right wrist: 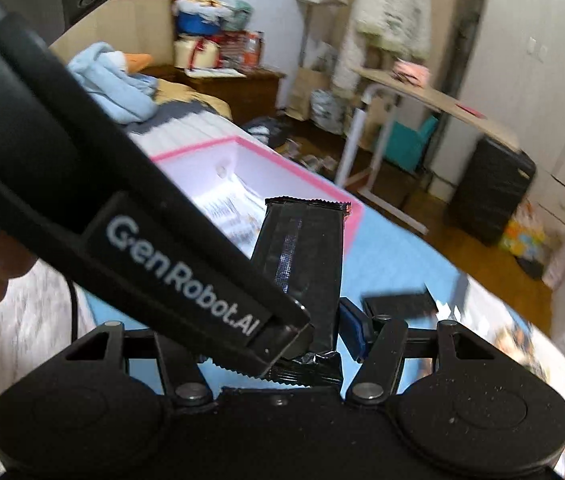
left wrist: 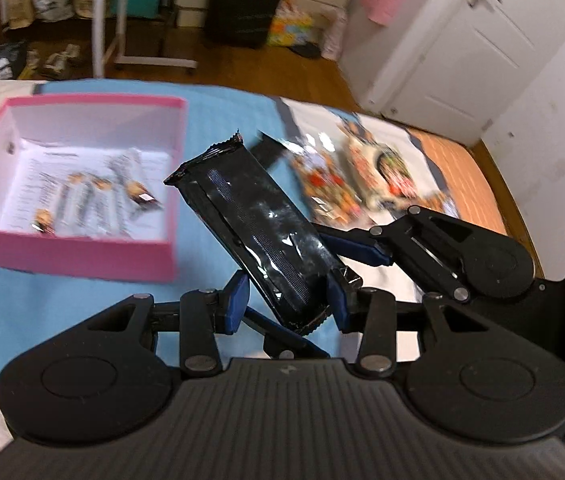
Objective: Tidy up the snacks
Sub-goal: 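Carry the black-wrapped bar with both grippers down into the pink box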
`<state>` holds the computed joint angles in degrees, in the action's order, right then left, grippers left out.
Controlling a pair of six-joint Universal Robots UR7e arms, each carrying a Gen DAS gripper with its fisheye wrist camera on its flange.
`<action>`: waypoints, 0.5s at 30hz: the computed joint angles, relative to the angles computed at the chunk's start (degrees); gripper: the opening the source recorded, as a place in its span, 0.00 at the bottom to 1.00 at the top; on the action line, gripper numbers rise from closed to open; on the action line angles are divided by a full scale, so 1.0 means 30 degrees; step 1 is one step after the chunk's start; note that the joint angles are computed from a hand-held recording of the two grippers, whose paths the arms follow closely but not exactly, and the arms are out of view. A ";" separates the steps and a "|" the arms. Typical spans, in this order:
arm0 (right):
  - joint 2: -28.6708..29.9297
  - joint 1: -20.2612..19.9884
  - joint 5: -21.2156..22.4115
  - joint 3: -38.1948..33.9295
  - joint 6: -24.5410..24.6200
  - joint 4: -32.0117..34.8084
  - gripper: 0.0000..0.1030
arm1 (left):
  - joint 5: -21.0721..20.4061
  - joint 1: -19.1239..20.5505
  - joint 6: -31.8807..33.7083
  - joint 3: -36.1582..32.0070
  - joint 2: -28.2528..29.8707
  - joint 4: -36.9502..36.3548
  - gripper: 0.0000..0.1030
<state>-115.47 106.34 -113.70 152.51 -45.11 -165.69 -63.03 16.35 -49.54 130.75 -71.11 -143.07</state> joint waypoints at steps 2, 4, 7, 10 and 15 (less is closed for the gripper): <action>0.2051 0.0383 0.0185 -0.0848 -0.0075 -0.0605 0.63 | 0.0412 0.0705 0.0187 -0.0282 -0.0335 0.0448 0.39; 0.3576 0.0412 0.0488 -0.1634 -0.0782 -0.1007 0.63 | 0.0757 0.1541 0.0650 -0.0654 -0.0479 0.0706 0.39; 0.5774 0.0139 0.0916 -0.2953 -0.1817 -0.1279 0.63 | 0.0887 0.3145 0.1268 -0.0989 -0.0408 -0.0168 0.39; 0.7775 -0.0679 0.1572 -0.3870 -0.2625 -0.1912 0.63 | 0.1495 0.4455 0.1907 -0.1448 0.0460 -0.1070 0.39; 1.0457 -0.2122 0.3006 -0.4636 -0.4324 -0.3248 0.63 | 0.1640 0.6627 0.2644 -0.2094 0.1934 -0.2579 0.39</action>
<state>-84.10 99.98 -104.68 138.61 -58.08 -175.43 -58.10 36.24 -41.61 124.47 -65.31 -150.81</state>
